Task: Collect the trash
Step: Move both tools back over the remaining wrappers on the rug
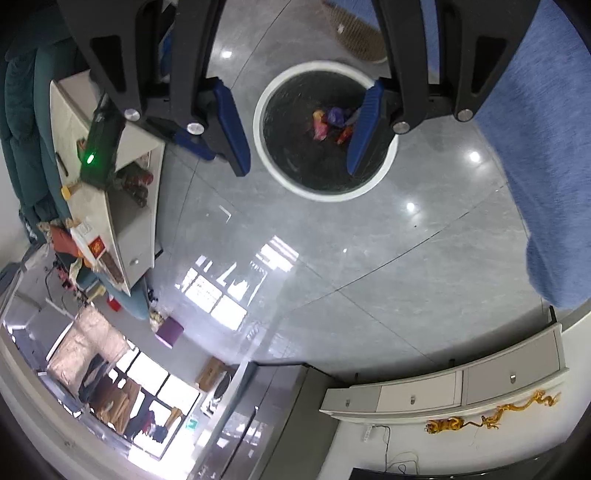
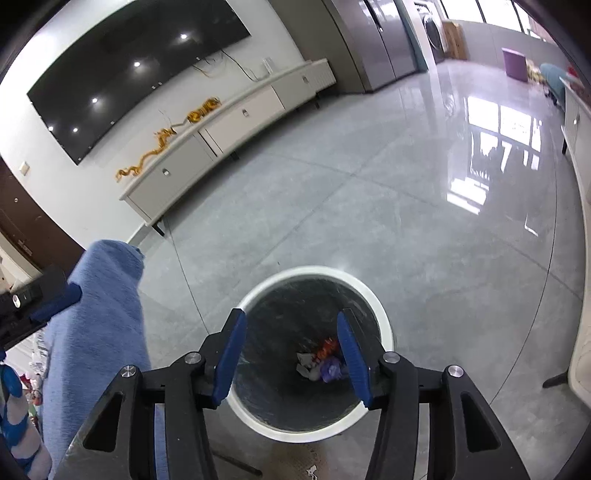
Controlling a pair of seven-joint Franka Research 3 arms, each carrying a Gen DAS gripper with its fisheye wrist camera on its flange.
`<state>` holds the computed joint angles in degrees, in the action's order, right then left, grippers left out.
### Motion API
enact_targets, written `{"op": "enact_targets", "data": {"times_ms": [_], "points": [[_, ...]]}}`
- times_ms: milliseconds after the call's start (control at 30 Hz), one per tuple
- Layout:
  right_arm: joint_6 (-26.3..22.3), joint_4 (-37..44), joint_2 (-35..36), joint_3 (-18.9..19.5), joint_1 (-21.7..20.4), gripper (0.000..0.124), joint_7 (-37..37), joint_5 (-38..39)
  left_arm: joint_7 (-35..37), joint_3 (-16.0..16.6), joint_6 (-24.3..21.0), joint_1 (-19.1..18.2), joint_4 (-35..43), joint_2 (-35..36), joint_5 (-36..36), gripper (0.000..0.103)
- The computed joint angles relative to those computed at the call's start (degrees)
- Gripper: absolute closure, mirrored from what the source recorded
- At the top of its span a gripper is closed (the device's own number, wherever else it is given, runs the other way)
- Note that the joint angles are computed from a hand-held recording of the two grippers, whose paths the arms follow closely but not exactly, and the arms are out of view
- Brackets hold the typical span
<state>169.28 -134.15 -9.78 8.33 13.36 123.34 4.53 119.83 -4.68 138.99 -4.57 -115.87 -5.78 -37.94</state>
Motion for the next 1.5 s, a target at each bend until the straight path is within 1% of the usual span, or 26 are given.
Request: {"op": "enact_targets", "data": {"times_ms": [67,167,367,500,633,833,1033,1133,1233,1300,1400,1500], "points": [[0.0,0.3,-1.4,1.3,-0.9,0.075,1.8,-2.4,-0.6,0.5,-0.9,0.4,-1.1,-2.3,0.7,0.050],[0.2,0.9,-3.2,3.0,-1.9,0.074,3.7,-5.1,0.6,2.1,-1.3,0.3,-3.1,-5.9,-0.8,0.050],[-0.9,3.2,-6.0,6.4,-3.4,0.073,6.4,-9.9,3.5,6.4,1.3,-0.7,-9.3,-16.0,-1.5,0.050],[-2.3,5.7,-7.0,8.4,-3.5,0.072,7.6,-12.7,3.5,9.3,3.2,-1.2,-13.2,-21.8,0.5,0.050],[-4.1,8.8,-7.1,10.0,-3.1,0.072,8.3,-15.8,3.6,13.6,3.1,-1.3,-16.4,-27.0,2.6,0.050],[-6.0,12.8,-6.0,11.1,-1.7,0.072,9.8,-19.9,3.7,19.8,3.6,1.2,-21.2,-34.2,5.8,0.050],[-7.6,16.4,-3.9,11.3,1.6,0.072,10.4,-22.3,3.0,24.4,4.0,4.7,-24.3,-38.8,10.0,0.050],[-8.5,18.6,-2.2,11.0,3.9,0.072,10.1,-22.8,3.3,27.3,3.7,6.5,-24.5,-39.5,11.7,0.050],[-9.5,21.3,-0.1,10.5,6.4,0.072,9.2,-23.3,3.9,29.4,3.5,8.7,-25.0,-40.2,13.4,0.050],[-10.3,23.3,1.6,10.2,8.3,0.072,8.4,-23.4,5.0,31.5,2.6,10.0,-25.0,-40.5,14.2,0.050],[-10.6,26.1,4.4,9.1,11.8,0.072,6.1,-21.8,6.4,33.8,1.3,12.3,-24.7,-39.7,15.6,0.051],[-10.9,29.5,8.2,8.1,15.4,0.072,2.6,-18.6,8.7,36.5,-1.8,13.9,-23.5,-37.9,15.9,0.051]]}}
